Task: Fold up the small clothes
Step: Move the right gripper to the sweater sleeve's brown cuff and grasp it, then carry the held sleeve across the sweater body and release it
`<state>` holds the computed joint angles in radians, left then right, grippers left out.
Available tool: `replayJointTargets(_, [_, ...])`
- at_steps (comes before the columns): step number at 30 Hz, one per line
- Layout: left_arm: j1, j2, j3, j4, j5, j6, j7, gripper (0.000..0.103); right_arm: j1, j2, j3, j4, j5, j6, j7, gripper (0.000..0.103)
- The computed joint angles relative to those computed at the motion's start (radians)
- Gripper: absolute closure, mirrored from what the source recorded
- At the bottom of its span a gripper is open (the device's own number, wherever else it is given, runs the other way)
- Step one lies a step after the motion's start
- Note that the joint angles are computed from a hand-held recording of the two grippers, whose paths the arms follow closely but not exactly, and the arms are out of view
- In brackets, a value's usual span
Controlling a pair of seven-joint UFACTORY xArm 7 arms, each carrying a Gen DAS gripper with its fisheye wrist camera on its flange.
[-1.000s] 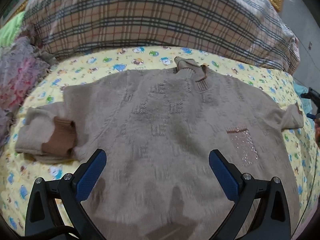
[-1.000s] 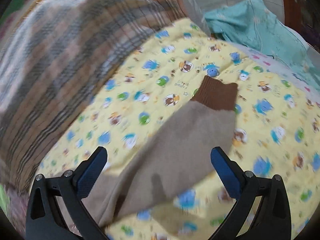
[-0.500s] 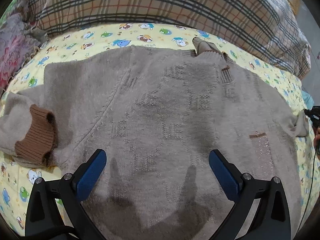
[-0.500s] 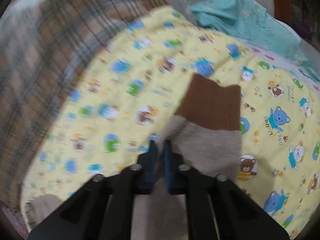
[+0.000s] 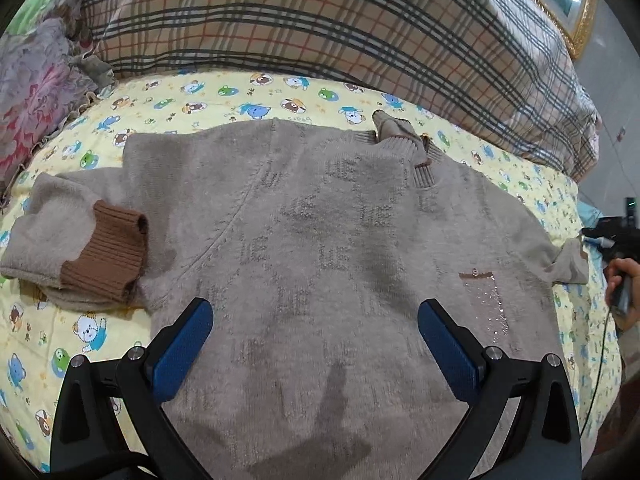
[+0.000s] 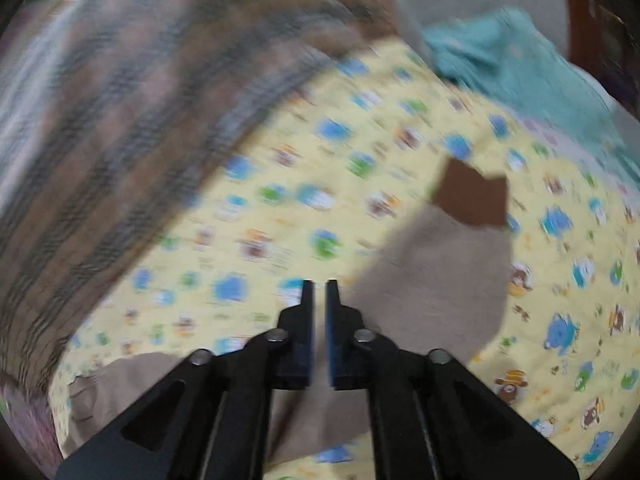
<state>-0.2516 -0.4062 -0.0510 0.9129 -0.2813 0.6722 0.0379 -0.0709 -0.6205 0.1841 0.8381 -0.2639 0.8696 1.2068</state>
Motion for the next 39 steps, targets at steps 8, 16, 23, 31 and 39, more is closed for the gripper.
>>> replayJointTargets(8, [-0.002, 0.030, 0.004, -0.005, -0.017, 0.030, 0.010, 0.001, -0.027, 0.181, -0.032, 0.116, -0.045, 0.191, -0.009, 0.024])
replayJointTargets(16, [-0.002, 0.021, 0.022, -0.016, -0.063, 0.031, 0.035, 0.001, -0.020, 0.062, -0.106, -0.036, -0.049, 0.079, -0.042, 0.095])
replayJointTargets(23, [0.000, 0.004, 0.036, -0.009, -0.103, 0.025, 0.051, 0.001, 0.074, -0.197, -0.107, -0.226, 0.066, -0.351, -0.179, 0.096])
replayJointTargets(31, [-0.001, -0.068, 0.084, -0.041, -0.160, 0.049, 0.093, 0.001, 0.328, 0.124, 0.050, 0.011, 0.203, -0.683, -0.364, 0.096])
replayJointTargets(39, [0.021, -0.068, 0.145, -0.057, -0.239, 0.113, 0.167, 0.001, 0.608, 0.571, 0.021, 0.344, 0.467, -0.644, -0.781, 0.090])
